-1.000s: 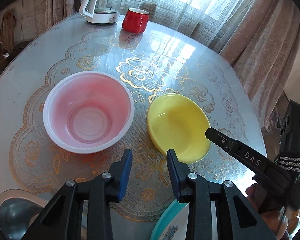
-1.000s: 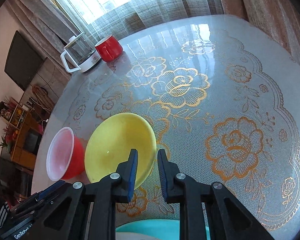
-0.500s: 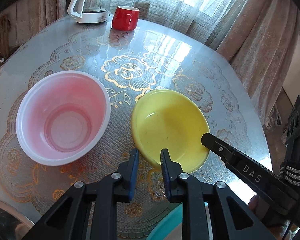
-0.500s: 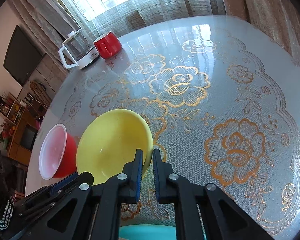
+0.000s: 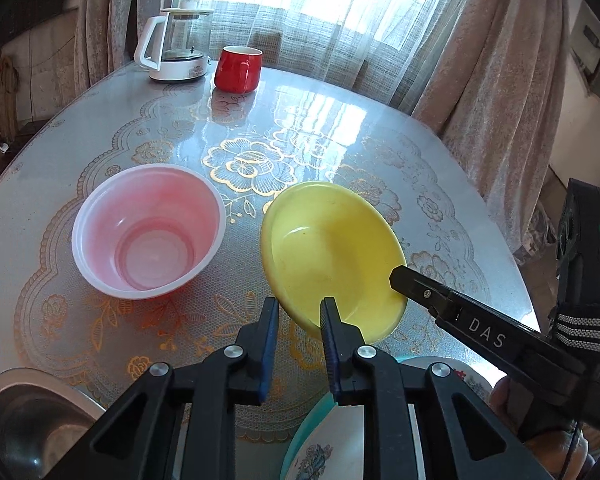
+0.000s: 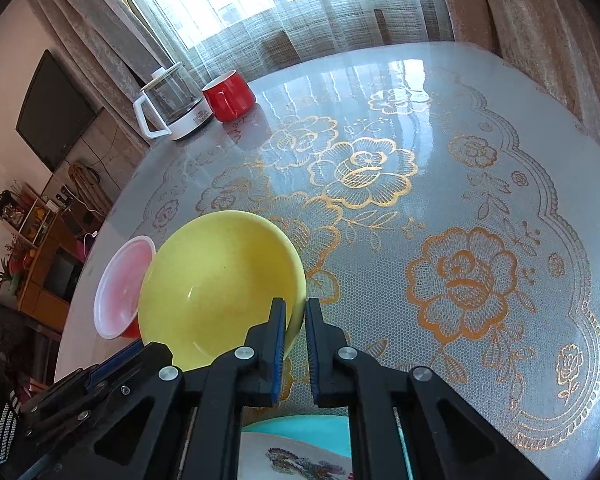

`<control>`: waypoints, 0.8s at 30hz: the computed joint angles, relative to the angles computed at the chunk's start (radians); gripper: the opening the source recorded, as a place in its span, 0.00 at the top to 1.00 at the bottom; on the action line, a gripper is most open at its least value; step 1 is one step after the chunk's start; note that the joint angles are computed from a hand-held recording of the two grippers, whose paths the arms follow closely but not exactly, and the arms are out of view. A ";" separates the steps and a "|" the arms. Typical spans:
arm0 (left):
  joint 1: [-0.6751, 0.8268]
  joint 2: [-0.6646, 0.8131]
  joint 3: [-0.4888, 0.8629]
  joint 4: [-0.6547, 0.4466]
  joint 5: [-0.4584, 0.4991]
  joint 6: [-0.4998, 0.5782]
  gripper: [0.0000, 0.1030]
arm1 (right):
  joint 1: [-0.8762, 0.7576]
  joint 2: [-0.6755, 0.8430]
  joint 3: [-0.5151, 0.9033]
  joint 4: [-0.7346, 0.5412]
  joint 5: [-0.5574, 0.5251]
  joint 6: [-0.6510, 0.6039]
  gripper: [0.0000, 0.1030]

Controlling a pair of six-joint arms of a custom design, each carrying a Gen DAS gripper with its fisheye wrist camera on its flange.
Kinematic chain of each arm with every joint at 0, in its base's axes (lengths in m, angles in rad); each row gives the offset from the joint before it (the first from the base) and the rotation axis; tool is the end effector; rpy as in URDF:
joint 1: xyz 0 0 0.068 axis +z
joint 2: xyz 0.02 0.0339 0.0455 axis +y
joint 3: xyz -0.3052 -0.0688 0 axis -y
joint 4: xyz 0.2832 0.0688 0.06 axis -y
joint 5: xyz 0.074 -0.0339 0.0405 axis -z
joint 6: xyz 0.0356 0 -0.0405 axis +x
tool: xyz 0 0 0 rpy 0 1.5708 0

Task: Organize plates and bowls
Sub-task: 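Lift the yellow bowl and carry it over the steel bowl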

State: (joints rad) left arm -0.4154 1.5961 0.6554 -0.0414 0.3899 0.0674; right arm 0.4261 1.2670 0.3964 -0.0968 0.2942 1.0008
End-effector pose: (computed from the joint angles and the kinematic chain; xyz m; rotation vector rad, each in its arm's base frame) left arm 0.2713 -0.1344 0.1362 0.7604 2.4478 -0.6319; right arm 0.2031 0.0809 0.1378 0.8158 2.3554 0.2282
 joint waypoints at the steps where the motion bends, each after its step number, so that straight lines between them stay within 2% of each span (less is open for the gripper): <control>1: 0.005 -0.022 -0.015 0.003 0.003 0.006 0.79 | 0.018 -0.010 0.000 -0.009 0.013 0.010 0.91; 9: 0.079 -0.219 -0.138 0.012 0.040 0.067 0.80 | 0.196 -0.093 0.006 -0.081 0.127 0.115 0.91; 13: 0.150 -0.322 -0.192 -0.017 0.088 0.120 0.80 | 0.294 -0.111 0.022 -0.114 0.189 0.166 0.90; 18: 0.266 -0.442 -0.246 -0.090 0.156 0.208 0.80 | 0.406 -0.098 0.044 -0.127 0.244 0.221 0.90; 24: 0.462 -0.466 -0.252 -0.208 0.261 0.349 0.79 | 0.494 -0.010 0.092 -0.093 0.253 0.246 0.90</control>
